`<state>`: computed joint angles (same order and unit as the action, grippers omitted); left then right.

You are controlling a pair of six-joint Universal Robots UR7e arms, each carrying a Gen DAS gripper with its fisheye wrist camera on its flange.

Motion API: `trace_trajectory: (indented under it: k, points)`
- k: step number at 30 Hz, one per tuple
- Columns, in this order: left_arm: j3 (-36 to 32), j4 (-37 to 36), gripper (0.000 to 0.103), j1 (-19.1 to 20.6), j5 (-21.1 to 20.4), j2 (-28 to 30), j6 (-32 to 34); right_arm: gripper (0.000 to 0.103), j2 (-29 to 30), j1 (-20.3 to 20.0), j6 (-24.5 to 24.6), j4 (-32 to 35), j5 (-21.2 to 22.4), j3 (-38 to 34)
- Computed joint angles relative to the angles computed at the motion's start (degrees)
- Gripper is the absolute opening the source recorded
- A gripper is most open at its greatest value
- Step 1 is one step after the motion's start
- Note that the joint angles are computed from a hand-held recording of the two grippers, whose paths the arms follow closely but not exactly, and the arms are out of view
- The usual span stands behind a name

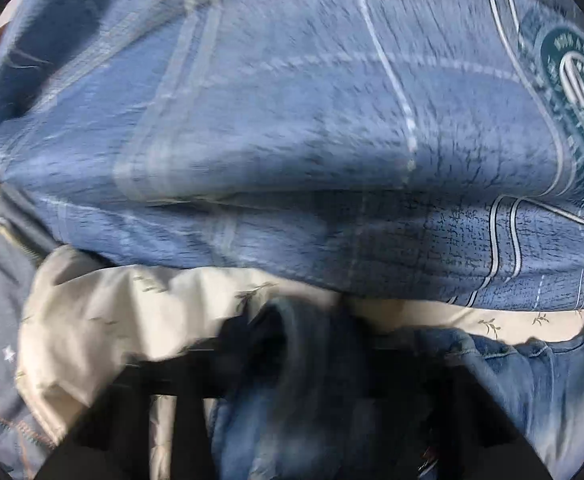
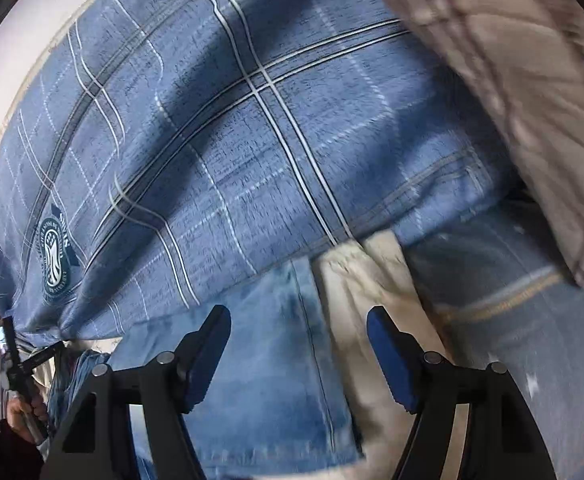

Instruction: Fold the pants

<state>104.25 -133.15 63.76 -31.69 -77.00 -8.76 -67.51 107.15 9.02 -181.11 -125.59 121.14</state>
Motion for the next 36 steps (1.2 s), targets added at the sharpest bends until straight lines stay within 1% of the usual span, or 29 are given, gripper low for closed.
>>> trace_trajectory:
  k: [2,3,5,7,9,10,11,12,13,14,15,16,17,20,21,22,23,25,26,27,28,30,31,32,33,34,35,36]
  points:
    - [0.1,-1.0,0.013,-0.1,1.7,1.0,1.0,0.073,1.2,-0.5,-1.0,0.5,-0.3,-1.9]
    - [0.4,-2.0,0.012,-0.2,2.4,1.3,2.3,0.073,1.8,-0.8,-1.3,0.7,-0.3,-2.9]
    - [1.4,-5.8,0.007,-0.3,2.7,1.4,5.7,0.073,3.3,-1.4,-1.3,1.9,-0.3,-4.9]
    - [1.6,-6.6,0.007,-0.3,2.0,1.0,6.3,0.073,4.6,-2.1,-0.7,5.3,-0.1,-7.2]
    - [1.1,-5.4,0.007,-0.3,0.8,0.0,5.0,0.073,7.2,-2.8,-1.8,3.8,-0.3,-8.8]
    - [1.0,-5.2,0.007,-0.4,0.5,-0.5,4.9,0.073,8.1,-3.2,-1.4,4.6,-0.5,-9.6]
    - [1.2,-5.6,0.007,-0.7,0.0,-1.1,5.1,0.068,9.0,-3.9,0.2,7.6,0.0,-10.7]
    - [1.3,-5.9,0.007,-0.9,-0.2,-1.5,5.4,0.047,9.6,-4.3,1.1,9.4,0.8,-11.5]
    - [1.3,-5.7,0.007,-1.2,-0.4,-2.2,5.6,0.037,10.5,-4.2,0.6,10.0,0.1,-12.1]
    - [1.2,-5.0,0.007,-1.6,-0.7,-3.0,5.2,0.028,11.7,-3.6,-0.6,9.4,-2.4,-12.6]
    - [1.2,-4.7,0.007,-2.1,-1.3,-3.9,4.9,0.020,12.4,-2.6,-2.3,7.0,-4.1,-12.4]
    - [1.4,-4.5,0.007,-2.5,-1.8,-4.7,4.6,0.020,12.2,-1.9,-2.8,5.4,-3.8,-11.8]
    - [1.7,-4.4,0.007,-3.1,-2.4,-6.0,4.2,0.019,12.1,-1.2,-3.0,4.2,-4.6,-11.3]
    - [3.1,-3.9,0.006,-5.3,-3.6,-10.9,3.1,0.019,10.1,2.2,-6.1,-4.0,-5.6,-8.0]
    - [3.6,-3.7,0.002,-6.0,-3.8,-12.7,2.9,0.019,8.6,3.6,-7.0,-7.1,-5.8,-6.2]
    - [4.8,-4.4,0.000,-7.4,-3.4,-15.3,3.4,0.019,7.3,4.3,-7.2,-9.0,-5.2,-4.7]
    - [5.8,-5.4,0.000,-8.6,-3.0,-17.1,4.0,0.019,6.1,5.0,-7.3,-10.7,-4.8,-3.2]
    - [7.8,-5.7,0.000,-11.5,-1.7,-21.8,4.6,0.019,4.1,7.1,-7.2,-13.4,-5.4,-0.3]
    - [9.5,-5.7,0.000,-13.7,-0.6,-24.8,4.6,0.019,3.2,8.0,-7.1,-14.5,-5.9,1.3]
    - [10.5,-4.4,0.000,-15.7,0.2,-27.1,3.9,0.019,2.0,8.9,-6.9,-15.5,-5.8,3.3]
    - [11.2,-2.9,0.000,-16.7,0.5,-29.0,3.9,0.019,1.1,9.5,-6.5,-16.3,-5.7,5.1]
    - [10.8,4.6,0.000,-18.7,3.4,-30.4,-0.4,0.019,-1.6,10.9,-5.2,-17.2,-7.4,9.1]
    - [10.8,7.8,0.000,-18.8,4.7,-30.7,-3.0,0.019,-2.0,11.7,-4.5,-18.1,-7.9,10.3]
    - [10.0,11.1,0.001,-17.9,3.5,-30.9,-5.3,0.019,-2.6,12.1,-3.5,-18.9,-8.2,11.8]
    - [8.1,15.2,0.012,-16.2,0.3,-30.3,-7.7,0.019,-3.9,13.4,-1.3,-17.9,-9.1,13.2]
    - [6.8,17.7,0.023,-14.4,-1.1,-29.1,-9.8,0.019,-4.4,13.5,-0.3,-17.9,-8.9,14.0]
    - [5.8,20.6,0.051,-13.3,-1.2,-28.1,-13.1,0.019,-4.5,13.7,0.7,-18.7,-8.6,14.8]
    - [5.6,21.1,0.066,-12.4,-0.8,-27.2,-14.4,0.019,-5.1,14.2,1.2,-19.1,-8.8,15.6]
